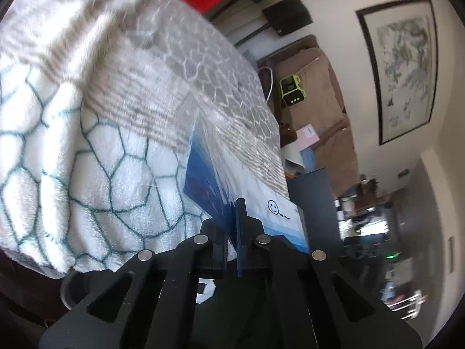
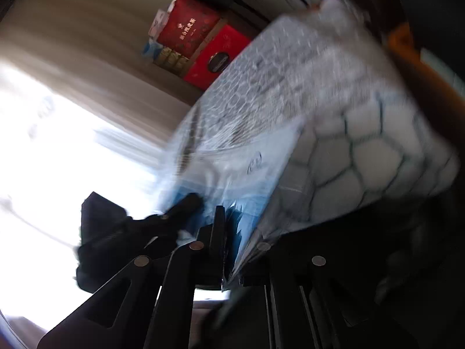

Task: Organize objects
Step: 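Lift the bag off the bed with both tools and swing it toward the box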

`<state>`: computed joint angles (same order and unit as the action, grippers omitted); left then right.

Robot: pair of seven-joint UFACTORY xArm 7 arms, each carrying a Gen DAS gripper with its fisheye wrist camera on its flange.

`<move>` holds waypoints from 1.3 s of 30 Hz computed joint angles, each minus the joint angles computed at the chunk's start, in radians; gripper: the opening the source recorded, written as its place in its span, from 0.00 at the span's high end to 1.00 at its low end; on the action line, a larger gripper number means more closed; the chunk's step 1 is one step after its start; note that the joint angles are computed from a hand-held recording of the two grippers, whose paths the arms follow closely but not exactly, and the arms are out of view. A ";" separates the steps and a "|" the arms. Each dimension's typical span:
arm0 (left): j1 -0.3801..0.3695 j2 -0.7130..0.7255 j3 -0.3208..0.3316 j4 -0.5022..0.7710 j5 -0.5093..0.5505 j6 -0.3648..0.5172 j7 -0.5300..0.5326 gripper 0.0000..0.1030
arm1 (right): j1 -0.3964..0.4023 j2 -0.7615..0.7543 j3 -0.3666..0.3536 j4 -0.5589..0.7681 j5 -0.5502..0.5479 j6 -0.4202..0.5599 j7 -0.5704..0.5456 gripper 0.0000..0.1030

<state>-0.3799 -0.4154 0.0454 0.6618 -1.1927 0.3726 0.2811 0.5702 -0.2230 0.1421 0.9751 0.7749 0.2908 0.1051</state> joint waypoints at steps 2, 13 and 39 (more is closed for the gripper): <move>0.020 -0.033 -0.065 -0.026 0.097 -0.081 -0.048 0.97 | -0.045 0.002 0.053 0.006 -0.151 -0.010 0.096 0.95; 0.258 -0.249 -0.388 -0.146 0.604 -0.246 -0.357 0.97 | -0.255 -0.021 0.265 0.060 -0.928 -0.006 0.604 0.94; 0.527 -0.269 -0.708 0.007 1.136 -0.297 -0.689 0.97 | -0.369 -0.280 0.265 -0.125 -1.088 -0.114 0.679 0.92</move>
<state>0.1469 -0.6841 -0.6628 0.6686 -0.0571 0.0752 -0.4079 0.2010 -0.5026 0.4074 0.8505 -0.3131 0.1766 0.7838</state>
